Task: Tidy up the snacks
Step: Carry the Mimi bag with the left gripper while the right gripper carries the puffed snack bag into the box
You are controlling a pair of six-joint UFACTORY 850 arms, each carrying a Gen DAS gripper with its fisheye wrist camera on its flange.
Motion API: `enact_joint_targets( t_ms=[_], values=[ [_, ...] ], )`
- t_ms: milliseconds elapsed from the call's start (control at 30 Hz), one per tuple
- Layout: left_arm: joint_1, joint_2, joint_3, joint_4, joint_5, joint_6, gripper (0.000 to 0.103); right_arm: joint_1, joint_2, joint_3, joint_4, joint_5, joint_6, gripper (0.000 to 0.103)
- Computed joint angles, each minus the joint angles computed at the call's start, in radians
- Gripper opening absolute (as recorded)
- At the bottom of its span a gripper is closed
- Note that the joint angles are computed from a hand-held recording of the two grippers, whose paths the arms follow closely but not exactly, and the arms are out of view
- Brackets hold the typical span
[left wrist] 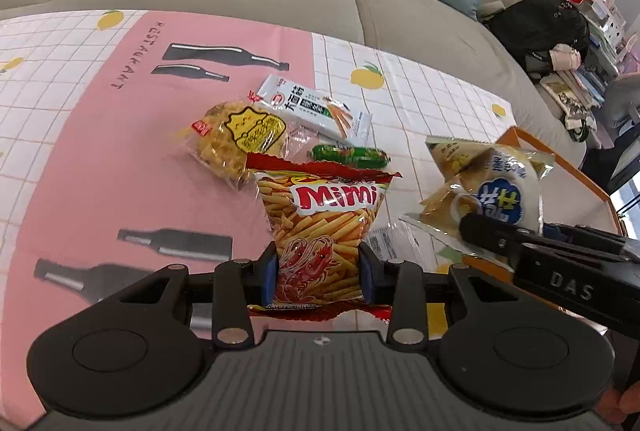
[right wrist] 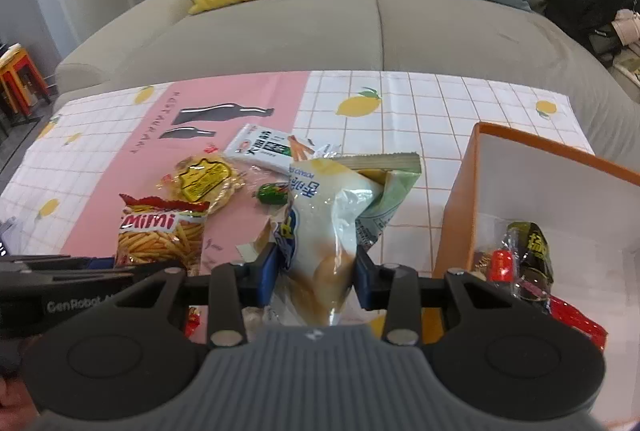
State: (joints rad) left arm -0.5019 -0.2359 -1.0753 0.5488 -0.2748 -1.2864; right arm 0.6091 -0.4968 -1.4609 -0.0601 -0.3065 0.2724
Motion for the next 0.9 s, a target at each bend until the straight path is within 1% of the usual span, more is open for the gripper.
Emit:
enact_joint_targets(
  t_ms=[67, 300, 400, 533, 667, 733, 800, 900],
  values=[
    [-0.013, 0.011, -0.003, -0.006, -0.021, 0.011, 0.043, 0.001, 0.035, 0.035, 0.015, 0.01, -0.03, 0.037],
    [-0.072, 0.05, -0.011, 0.071, -0.061, -0.039, 0.043, -0.01, 0.157, 0.153, 0.079, 0.05, -0.105, 0.036],
    [-0.095, 0.06, -0.018, 0.095, -0.065, -0.059, 0.043, -0.022, 0.215, 0.208, 0.102, 0.069, -0.13, 0.036],
    [-0.122, 0.06, -0.04, 0.102, -0.061, -0.051, 0.043, -0.05, 0.277, 0.263, 0.188, 0.074, -0.221, 0.036],
    [-0.143, 0.042, -0.082, 0.068, -0.05, 0.01, 0.043, -0.085, 0.323, 0.3, 0.242, 0.066, -0.286, 0.036],
    [-0.152, 0.021, -0.116, 0.03, -0.046, 0.068, 0.043, -0.105, 0.339, 0.31, 0.281, 0.057, -0.326, 0.036],
    [-0.158, -0.008, -0.159, -0.029, -0.042, 0.146, 0.043, -0.124, 0.355, 0.317, 0.296, 0.045, -0.347, 0.036],
    [-0.166, -0.056, -0.227, -0.131, -0.033, 0.279, 0.043, -0.149, 0.374, 0.326, 0.267, 0.036, -0.344, 0.036]
  ],
)
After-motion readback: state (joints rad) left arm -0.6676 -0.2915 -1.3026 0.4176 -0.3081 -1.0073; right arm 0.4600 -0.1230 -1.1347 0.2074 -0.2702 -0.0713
